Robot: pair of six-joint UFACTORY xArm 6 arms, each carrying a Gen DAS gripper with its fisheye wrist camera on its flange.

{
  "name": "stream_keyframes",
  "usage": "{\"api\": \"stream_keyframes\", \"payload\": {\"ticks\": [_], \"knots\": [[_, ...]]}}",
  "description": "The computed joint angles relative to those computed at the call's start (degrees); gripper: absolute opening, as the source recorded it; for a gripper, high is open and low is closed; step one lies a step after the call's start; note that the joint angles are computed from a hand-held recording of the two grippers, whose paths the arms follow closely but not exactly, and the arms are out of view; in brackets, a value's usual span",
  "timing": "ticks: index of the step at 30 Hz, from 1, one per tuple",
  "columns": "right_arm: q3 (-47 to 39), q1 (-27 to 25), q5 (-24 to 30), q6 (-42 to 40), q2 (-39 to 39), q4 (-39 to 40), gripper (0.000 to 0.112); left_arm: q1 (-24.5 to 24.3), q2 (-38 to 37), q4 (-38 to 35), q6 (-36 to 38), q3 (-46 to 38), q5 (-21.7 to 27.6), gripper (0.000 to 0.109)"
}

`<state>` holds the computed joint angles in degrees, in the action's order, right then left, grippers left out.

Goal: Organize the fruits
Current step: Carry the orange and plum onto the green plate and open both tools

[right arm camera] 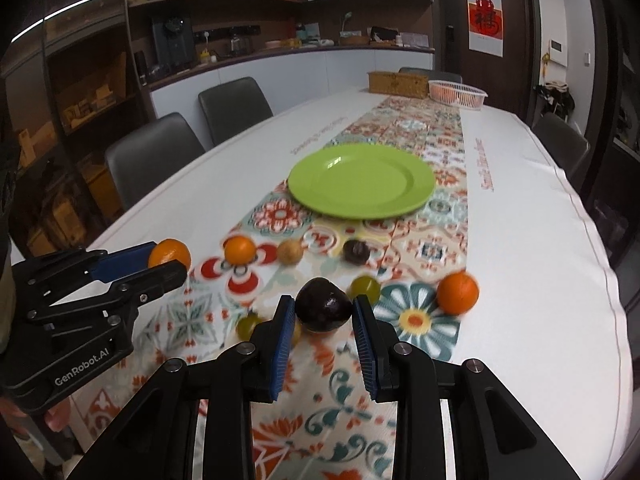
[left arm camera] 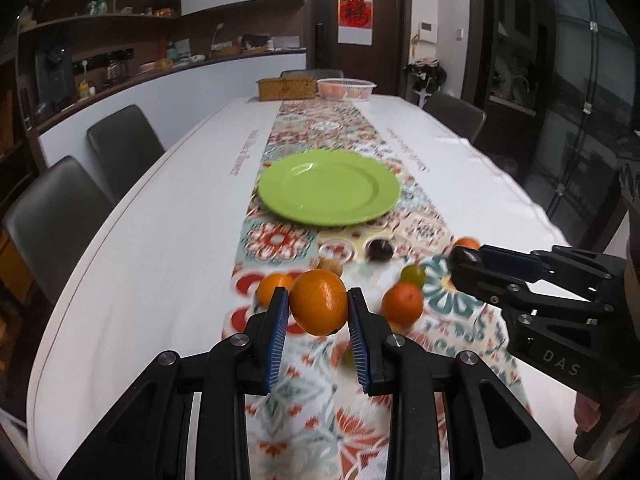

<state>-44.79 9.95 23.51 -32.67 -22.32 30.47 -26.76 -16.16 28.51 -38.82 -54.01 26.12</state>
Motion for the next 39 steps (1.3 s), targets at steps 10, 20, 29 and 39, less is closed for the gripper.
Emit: {"api": "stream_keyframes", "payload": {"ticks": [10, 20, 29, 39], "knots": [[-11.84, -1.56, 1.45, -2.31, 10.04, 1.58, 0.031, 2.52, 10.28, -6.54, 11.21, -11.71, -1.67, 0.03], [-29.3, -3.39, 7.92, -0.22, 24.37, 0.46, 0.031, 4.86, 23.11, -18.29, 24.45, -26.62, 2.95, 0.03], [-44.61, -4.41, 15.24, 2.63, 37.39, -4.53, 0.031, 6.39, 35.2, -24.16, 31.36, -40.9, 9.77, 0.03], [-56.45, -5.03, 21.97, 4.98, 47.13, -8.25, 0.031, 7.34, 44.4, -27.21, 33.79, -52.13, 15.98, 0.03]]}}
